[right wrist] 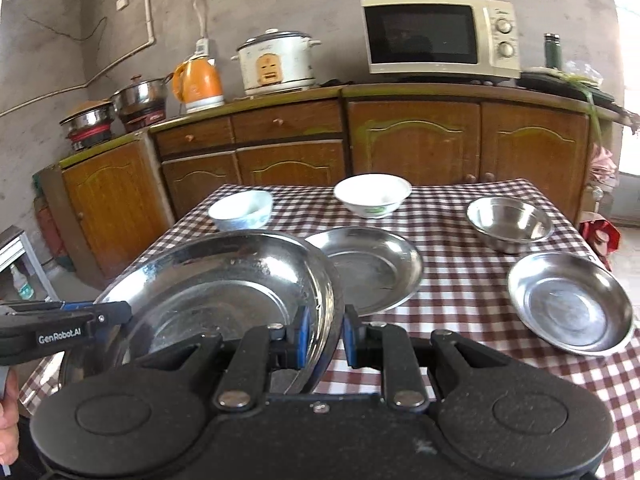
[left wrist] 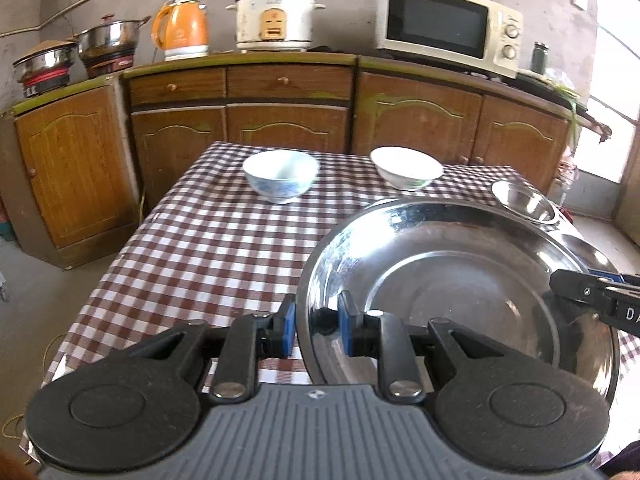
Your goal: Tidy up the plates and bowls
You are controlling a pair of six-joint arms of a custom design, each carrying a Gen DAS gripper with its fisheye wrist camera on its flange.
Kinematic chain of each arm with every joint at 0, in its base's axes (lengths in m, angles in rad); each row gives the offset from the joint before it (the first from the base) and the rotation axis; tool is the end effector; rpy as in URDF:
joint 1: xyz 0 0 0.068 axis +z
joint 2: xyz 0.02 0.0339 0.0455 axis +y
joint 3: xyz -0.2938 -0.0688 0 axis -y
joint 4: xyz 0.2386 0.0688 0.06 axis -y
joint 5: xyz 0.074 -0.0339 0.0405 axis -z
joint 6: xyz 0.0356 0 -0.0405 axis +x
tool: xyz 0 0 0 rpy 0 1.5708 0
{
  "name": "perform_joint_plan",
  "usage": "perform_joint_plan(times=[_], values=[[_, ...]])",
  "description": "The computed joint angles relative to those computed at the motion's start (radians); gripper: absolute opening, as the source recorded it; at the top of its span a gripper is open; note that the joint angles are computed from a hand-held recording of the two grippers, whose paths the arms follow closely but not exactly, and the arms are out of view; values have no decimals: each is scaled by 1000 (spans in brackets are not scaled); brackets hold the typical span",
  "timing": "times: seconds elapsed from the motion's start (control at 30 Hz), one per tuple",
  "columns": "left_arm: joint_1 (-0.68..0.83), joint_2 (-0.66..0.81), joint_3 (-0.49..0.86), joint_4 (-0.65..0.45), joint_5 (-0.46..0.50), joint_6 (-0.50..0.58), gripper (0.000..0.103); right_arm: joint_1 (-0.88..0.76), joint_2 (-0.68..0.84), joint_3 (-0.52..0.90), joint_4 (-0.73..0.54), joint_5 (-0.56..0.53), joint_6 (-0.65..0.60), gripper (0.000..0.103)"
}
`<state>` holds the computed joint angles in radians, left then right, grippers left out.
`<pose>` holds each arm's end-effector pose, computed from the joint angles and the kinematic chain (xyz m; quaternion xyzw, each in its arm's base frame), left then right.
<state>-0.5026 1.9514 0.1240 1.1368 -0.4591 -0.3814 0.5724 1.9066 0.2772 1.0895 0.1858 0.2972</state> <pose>0.1901 -0.0865 0.0728 -0.0434 0.8852 0.0086 0.4630 0.2189 0.1333 0.0932 -0.0735 0.8644 0.1335 0.4791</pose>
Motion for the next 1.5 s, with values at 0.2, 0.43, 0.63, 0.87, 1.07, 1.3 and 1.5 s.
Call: perform_joint_plan(times=[0.2, 0.43, 0.63, 0.87, 1.07, 1.3, 1.5], values=[[-66, -4, 18, -35, -29, -22, 23, -50, -22, -67, 50, -20, 4, 24], [-113, -15, 36, -70, -55, -43, 23, -74, -52, -102, 64, -22, 7, 24], [-139, -7, 45, -81, -64, -62, 23, -92, -53, -128, 91, -32, 22, 24], [-173, -1, 63, -105, -75, -73, 23, -115, -47, -161, 122, -38, 35, 24], [-188, 16, 76, -109, -69, -82, 23, -132, -40, -184, 150, -38, 42, 24], [-206, 28, 98, -129, -68, -91, 23, -158, -9, -203, 196, -50, 49, 24], [-219, 47, 114, -132, -62, -93, 23, -183, 23, -218, 237, -60, 46, 24]])
